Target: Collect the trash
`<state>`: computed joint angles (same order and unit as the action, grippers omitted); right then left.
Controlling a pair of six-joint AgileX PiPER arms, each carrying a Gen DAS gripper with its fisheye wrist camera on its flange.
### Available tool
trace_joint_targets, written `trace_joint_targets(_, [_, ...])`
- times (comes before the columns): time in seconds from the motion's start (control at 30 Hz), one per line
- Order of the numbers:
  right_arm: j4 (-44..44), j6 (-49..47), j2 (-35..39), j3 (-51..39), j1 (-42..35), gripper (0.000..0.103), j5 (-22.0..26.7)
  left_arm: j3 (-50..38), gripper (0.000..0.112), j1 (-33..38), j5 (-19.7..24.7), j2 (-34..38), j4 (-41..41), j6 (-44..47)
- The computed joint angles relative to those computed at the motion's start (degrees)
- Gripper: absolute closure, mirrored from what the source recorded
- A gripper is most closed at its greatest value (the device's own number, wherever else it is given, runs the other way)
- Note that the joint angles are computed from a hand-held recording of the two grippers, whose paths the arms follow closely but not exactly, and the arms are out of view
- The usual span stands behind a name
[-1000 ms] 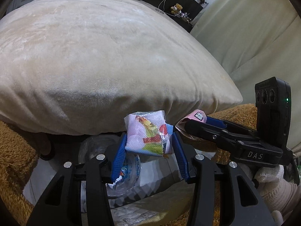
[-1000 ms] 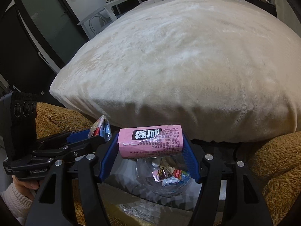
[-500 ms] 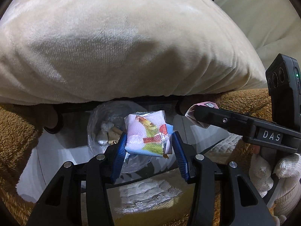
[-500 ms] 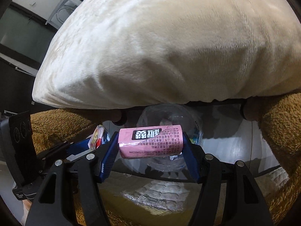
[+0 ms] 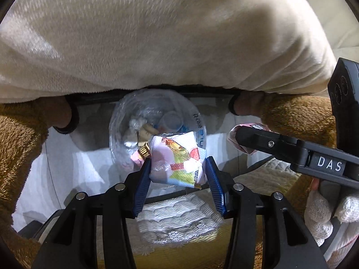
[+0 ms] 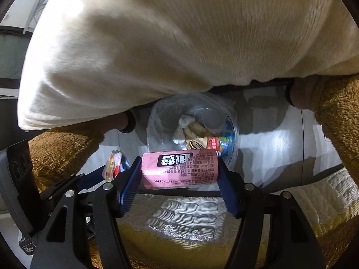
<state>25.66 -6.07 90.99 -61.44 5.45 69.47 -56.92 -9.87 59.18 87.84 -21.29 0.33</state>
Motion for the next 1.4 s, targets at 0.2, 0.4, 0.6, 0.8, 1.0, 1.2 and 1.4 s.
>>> trace_joint_targets(0.2, [-0.2,0.1,0.8,0.4,0.3,0.039,0.3,-1.1,0.064,-0.3,1.9,0.4,0.8,-0.8])
trace_joint_targets(0.4, [2.1,-1.6,0.3,1.5,-1.4,0.023,0.0,-0.7,0.032,1.1,1.9,1.0,0.6,-1.5])
trace_joint_targets(0.6, [3.3,-2.4,-0.7,2.0,-3.4,0.023,0.2,-0.2,0.032,2.1,1.3,0.1,0.6,-2.1])
trace_joint_targets(0.8, [0.9,-1.9,-3.8,1.9,-1.8,0.023,-0.9,0.6,0.032,2.2,0.4,-2.2,0.0,-1.0])
trace_joint_targets(1.0, [3.4,-5.8,-9.1,3.4,-4.3,0.013,-2.0,2.0,0.018,2.1,-1.1,-7.6,-0.2,-1.0])
trace_joint_targets(1.2, [6.4,-10.7,-17.1,4.3,-7.7,0.005,-4.0,3.2,0.016,4.1,-3.1,-15.7,-3.5,3.8])
trace_joint_targets(1.4, [4.0,-14.2,-24.0,2.4,-5.3,0.005,-7.6,1.9,0.016,5.7,-5.2,-22.3,-4.6,6.8])
